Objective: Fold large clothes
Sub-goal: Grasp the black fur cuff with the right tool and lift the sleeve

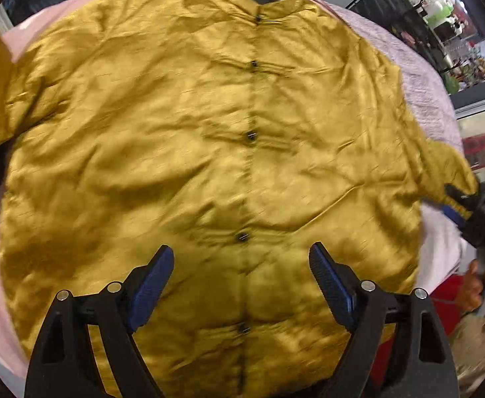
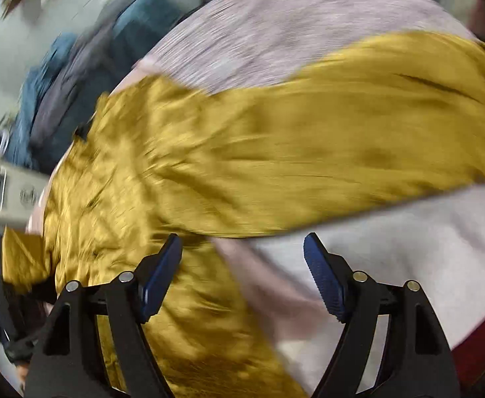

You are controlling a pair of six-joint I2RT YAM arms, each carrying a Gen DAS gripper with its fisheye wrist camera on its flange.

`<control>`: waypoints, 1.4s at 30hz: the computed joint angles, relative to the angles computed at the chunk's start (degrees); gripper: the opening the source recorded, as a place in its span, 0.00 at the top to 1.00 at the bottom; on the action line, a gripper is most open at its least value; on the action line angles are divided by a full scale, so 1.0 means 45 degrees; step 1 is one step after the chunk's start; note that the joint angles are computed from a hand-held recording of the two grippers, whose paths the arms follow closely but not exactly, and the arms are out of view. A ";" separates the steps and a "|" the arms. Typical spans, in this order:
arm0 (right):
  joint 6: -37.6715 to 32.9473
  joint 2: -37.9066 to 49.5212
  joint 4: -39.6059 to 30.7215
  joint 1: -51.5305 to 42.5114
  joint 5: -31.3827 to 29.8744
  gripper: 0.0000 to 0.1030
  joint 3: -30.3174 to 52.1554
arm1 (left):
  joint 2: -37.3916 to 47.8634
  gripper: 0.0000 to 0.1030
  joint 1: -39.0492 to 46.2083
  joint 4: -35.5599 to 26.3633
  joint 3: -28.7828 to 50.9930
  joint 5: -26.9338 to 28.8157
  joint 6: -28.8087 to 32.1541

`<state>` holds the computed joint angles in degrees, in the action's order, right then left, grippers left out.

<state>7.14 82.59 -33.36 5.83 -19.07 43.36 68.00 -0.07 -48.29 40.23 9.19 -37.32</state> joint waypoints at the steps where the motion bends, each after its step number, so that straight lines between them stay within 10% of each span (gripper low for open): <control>1: -0.0319 -0.0203 -0.0123 -0.1192 -0.0098 0.23 -0.0145 | -0.0360 0.19 0.0157 -0.0414 -0.0123 -0.0141 0.0123; 10: 0.0037 0.2503 -0.0161 -0.9129 -0.1896 0.23 0.2226 | -0.2472 0.17 0.2334 -0.2166 -0.0805 -0.0186 -0.0064; 21: 0.1395 0.4279 0.0799 -0.9231 -0.1807 0.32 0.3937 | -0.1760 0.17 0.0937 -0.1925 -0.0025 -0.0706 -0.0653; 27: 0.0752 0.3854 0.0593 -0.8395 -0.1017 0.71 0.4180 | -0.2477 0.17 0.1602 -0.2305 -0.0459 -0.0598 -0.0828; 35: 0.0683 0.1575 -0.0717 -0.5383 -0.1510 0.74 0.5491 | -0.3224 0.17 0.2048 -0.2868 -0.0560 -0.0990 -0.0552; 42: 0.0742 0.1171 -0.1555 0.1840 -0.1048 0.74 0.7479 | -0.4262 0.17 0.2732 -0.3330 -0.0777 -0.0921 -0.0132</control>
